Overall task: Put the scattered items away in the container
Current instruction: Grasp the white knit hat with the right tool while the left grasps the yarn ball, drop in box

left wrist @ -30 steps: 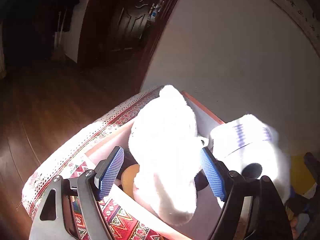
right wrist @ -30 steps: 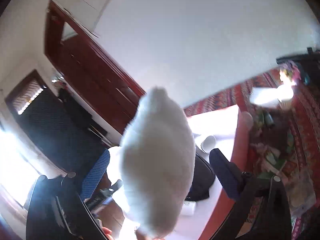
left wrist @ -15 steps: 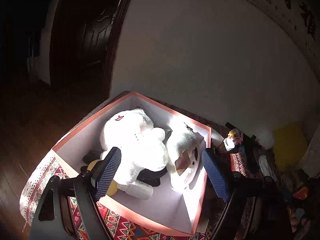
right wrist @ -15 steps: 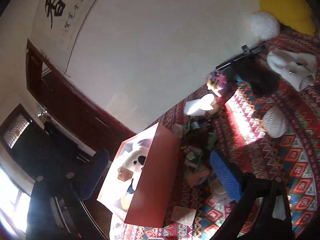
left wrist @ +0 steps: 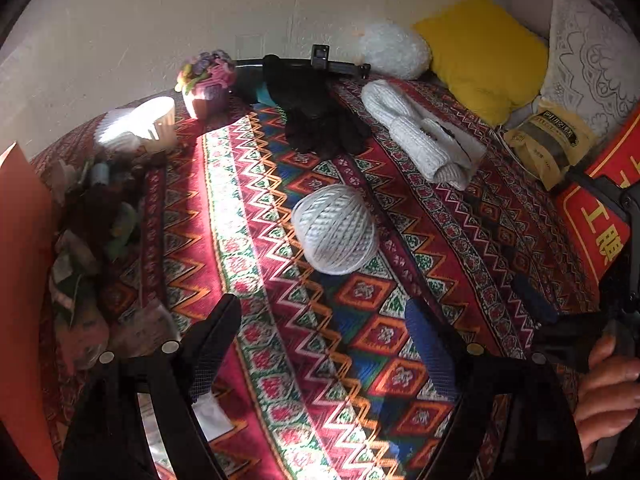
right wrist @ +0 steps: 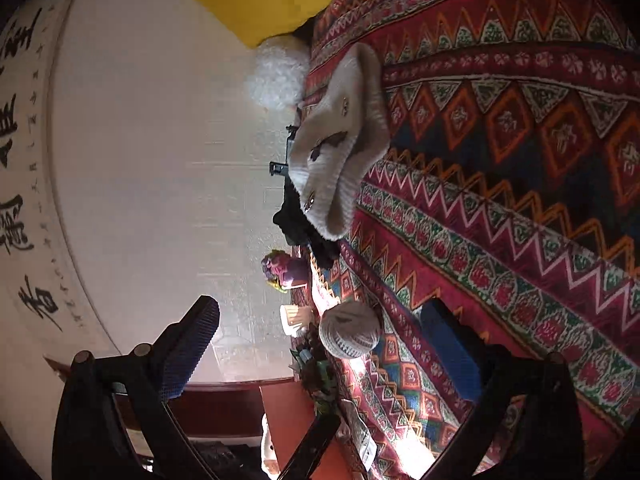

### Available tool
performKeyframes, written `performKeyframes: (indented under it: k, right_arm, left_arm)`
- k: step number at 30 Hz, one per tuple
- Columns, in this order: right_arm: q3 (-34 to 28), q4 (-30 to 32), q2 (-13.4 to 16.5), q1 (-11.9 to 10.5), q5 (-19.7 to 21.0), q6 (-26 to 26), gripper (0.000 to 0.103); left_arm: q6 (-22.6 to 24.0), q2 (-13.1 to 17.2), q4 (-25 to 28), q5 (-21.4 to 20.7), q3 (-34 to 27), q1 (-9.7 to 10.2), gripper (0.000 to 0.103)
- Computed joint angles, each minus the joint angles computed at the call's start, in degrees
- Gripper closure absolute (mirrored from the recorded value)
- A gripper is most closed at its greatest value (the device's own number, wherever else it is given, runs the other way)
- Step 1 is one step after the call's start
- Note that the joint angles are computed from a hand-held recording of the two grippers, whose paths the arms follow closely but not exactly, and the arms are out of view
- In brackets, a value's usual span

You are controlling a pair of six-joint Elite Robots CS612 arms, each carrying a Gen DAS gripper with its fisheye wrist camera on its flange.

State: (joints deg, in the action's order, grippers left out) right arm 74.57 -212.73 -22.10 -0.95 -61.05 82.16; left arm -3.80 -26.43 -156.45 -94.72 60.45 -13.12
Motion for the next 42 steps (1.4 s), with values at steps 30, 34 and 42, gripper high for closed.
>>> performKeyframes:
  k: [30,34,42]
  right_arm:
    - [-28.1,13.7,11.9,0.5,0.2,-3.5,0.095]
    - [-22.9,10.5,5.4,2.4,2.9,-17.0,0.095]
    - [-20.0,3.4,-0.4,9.8,18.3,-30.6,0.096]
  left_arm:
    - [-23.6,-15.0,-34.0,1.9,23.8,18.9,0.051]
    - [-25.5,-14.7,-33.3,1.4,23.9,20.41,0.051]
    - [-26.5,-13.3,-32.4,1.3,22.7,22.0,0.051]
